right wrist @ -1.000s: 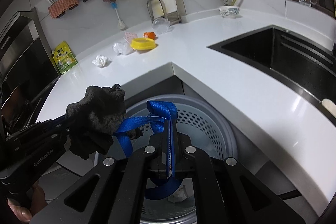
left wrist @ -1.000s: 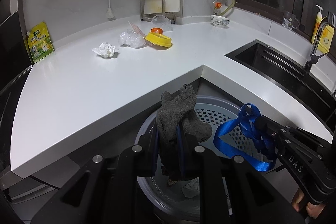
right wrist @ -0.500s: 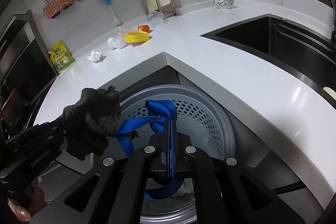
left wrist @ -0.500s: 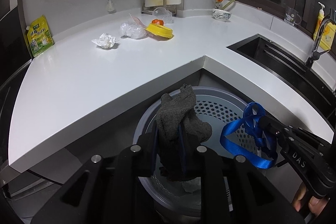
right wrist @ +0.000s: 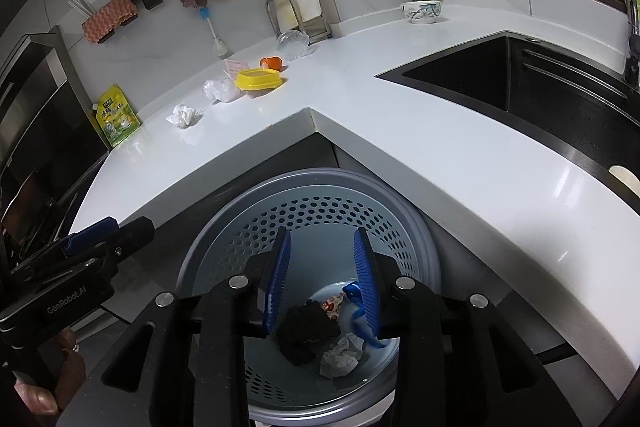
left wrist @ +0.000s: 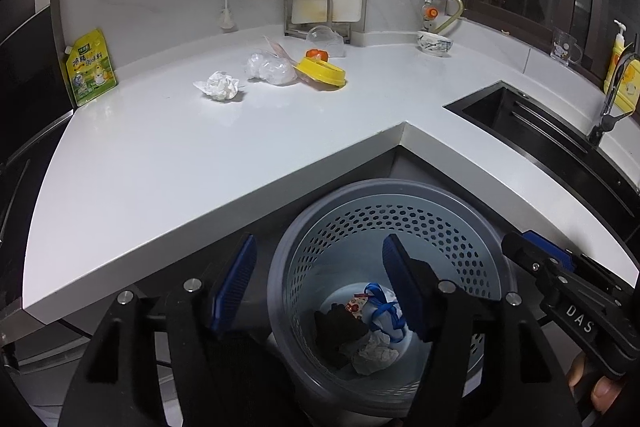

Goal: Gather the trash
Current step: 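Open both tools to drop the cloth and lanyard into the basket, then move both tools back over the counter toward the crumpled tissue and plastic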

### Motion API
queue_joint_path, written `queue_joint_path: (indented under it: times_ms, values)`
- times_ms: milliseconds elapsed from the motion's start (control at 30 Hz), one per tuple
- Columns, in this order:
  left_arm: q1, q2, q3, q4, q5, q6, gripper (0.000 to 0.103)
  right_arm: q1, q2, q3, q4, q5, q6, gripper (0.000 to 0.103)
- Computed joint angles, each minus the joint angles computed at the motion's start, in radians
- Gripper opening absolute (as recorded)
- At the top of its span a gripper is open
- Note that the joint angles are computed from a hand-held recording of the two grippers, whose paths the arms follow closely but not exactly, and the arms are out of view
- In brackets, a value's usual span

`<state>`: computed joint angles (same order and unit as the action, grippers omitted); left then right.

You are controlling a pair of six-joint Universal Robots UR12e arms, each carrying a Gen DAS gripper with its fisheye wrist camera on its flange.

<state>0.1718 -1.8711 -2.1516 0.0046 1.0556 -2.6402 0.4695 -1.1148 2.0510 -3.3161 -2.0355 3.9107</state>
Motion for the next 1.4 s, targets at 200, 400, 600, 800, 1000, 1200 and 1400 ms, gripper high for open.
queue_joint_path:
  times_ms: [200,400,600,800,1000,1200,1400]
  values:
    - [0.001,-0.002,0.001,0.017,0.004,-0.014,0.064,-0.003,-0.001,0.006,-0.016,0.008,0.009,0.032]
    - [0.001,-0.006,0.008,0.040,0.013,-0.034,0.064,-0.001,-0.003,0.009,-0.041,-0.007,0.001,0.034]
    - [0.003,-0.017,0.023,0.078,0.028,-0.073,0.068,0.004,-0.001,-0.001,-0.047,-0.034,-0.039,0.037]
    - [0.006,-0.028,0.038,0.119,0.040,-0.102,0.071,-0.004,0.007,-0.016,-0.062,-0.030,-0.079,0.042]
    - [0.006,-0.041,0.064,0.143,0.051,-0.143,0.086,-0.020,0.015,-0.042,-0.054,-0.019,-0.120,0.054]
    - [0.000,-0.058,0.105,0.151,0.044,-0.171,0.094,-0.048,0.021,-0.072,-0.063,0.030,-0.176,0.064]
    - [-0.005,-0.083,0.170,0.127,0.049,-0.207,0.097,-0.097,0.028,-0.103,-0.090,0.130,-0.215,0.067]
